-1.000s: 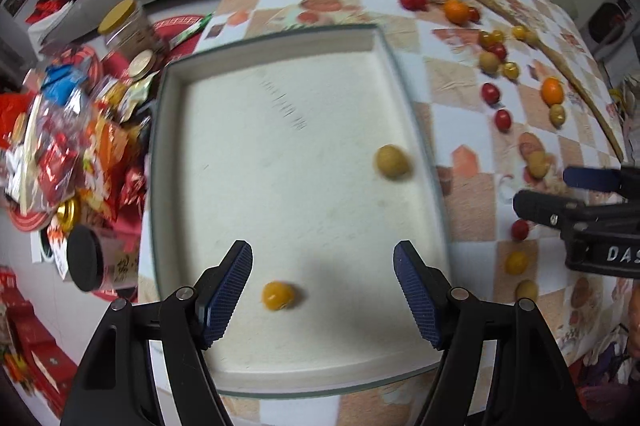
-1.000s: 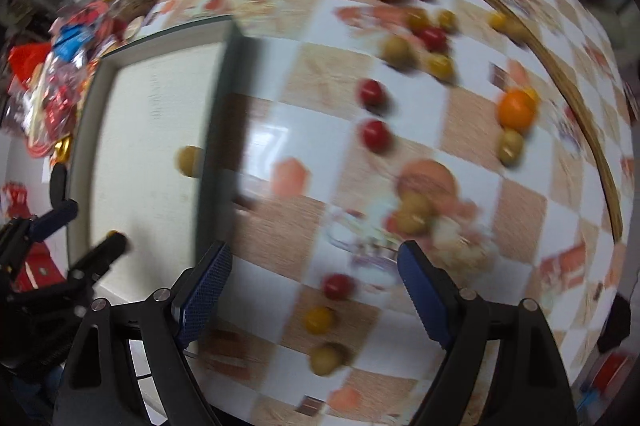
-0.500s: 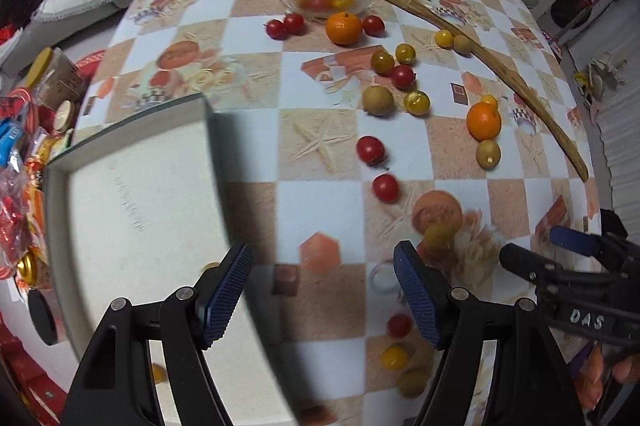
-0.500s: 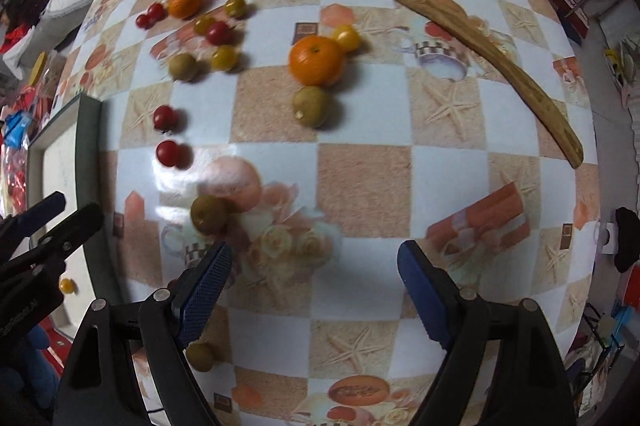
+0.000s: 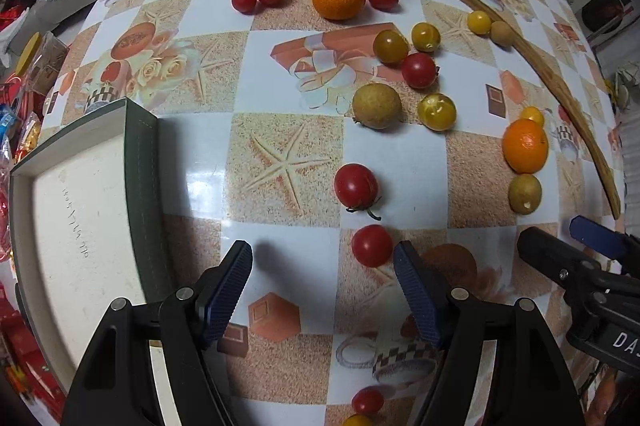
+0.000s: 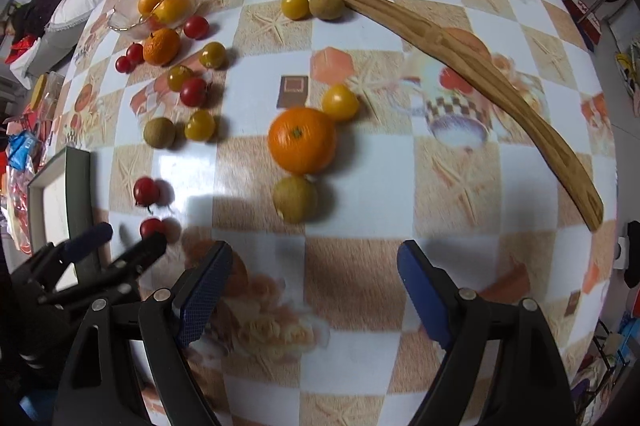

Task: Organize fruits
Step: 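Grasp a red cherry tomato with the left gripper while the right grasps a brown round fruit, then carry both held fruits over the white tray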

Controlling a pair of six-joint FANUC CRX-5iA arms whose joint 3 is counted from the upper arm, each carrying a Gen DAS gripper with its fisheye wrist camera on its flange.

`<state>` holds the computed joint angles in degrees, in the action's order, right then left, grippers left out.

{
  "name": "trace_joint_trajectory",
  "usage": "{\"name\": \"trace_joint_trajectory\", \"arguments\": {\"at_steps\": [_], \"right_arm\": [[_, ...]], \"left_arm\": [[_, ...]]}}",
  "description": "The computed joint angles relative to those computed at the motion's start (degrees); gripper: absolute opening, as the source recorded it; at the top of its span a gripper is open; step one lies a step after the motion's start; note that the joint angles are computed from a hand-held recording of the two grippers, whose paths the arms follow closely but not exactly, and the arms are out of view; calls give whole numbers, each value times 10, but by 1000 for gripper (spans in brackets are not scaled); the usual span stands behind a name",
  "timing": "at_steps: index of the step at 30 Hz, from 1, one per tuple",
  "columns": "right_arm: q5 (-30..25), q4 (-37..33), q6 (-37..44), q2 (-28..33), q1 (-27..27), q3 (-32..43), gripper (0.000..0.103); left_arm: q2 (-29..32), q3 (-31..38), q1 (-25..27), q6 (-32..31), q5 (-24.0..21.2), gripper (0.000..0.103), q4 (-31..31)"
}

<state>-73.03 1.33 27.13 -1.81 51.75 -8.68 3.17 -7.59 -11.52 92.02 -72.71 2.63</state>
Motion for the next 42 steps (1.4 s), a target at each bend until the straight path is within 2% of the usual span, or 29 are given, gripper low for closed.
{"name": "trace_joint_trajectory", "arguments": {"at_steps": [5,7,11,13,14,16,17,19,21,22,31,42], "right_arm": [[11,-10,21,11,-18,4,75],[17,-11,21,21,-19,9,67],[19,-12,25,30,-23,12,60],[20,-7,24,31,-21,11,54],[9,-6,24,37,-21,19,51],[21,0,22,70,-18,43,32],[23,-2,24,72,-19,45,28],[27,-6,31,75,-22,49,27],[32,-8,31,71,-22,47,27],[35,-9,30,65,-21,44,27],[41,-10,9,9,-8,10,27],[37,-7,-9,-6,27,10,27]], "left_arm": [[10,8,-13,25,0,74,-19],[13,12,-17,31,1,74,-24],[24,25,-33,47,-1,74,-35],[31,33,-39,55,-3,74,-38],[32,35,-41,58,-4,71,-39],[33,38,-46,62,-4,64,-41],[34,41,-49,63,-5,59,-41],[34,42,-52,61,-4,47,-39],[26,38,-51,55,-2,27,-35],[23,35,-50,51,-1,23,-33],[-36,-25,1,-14,25,22,37],[-90,-56,42,-62,21,22,55]]}}
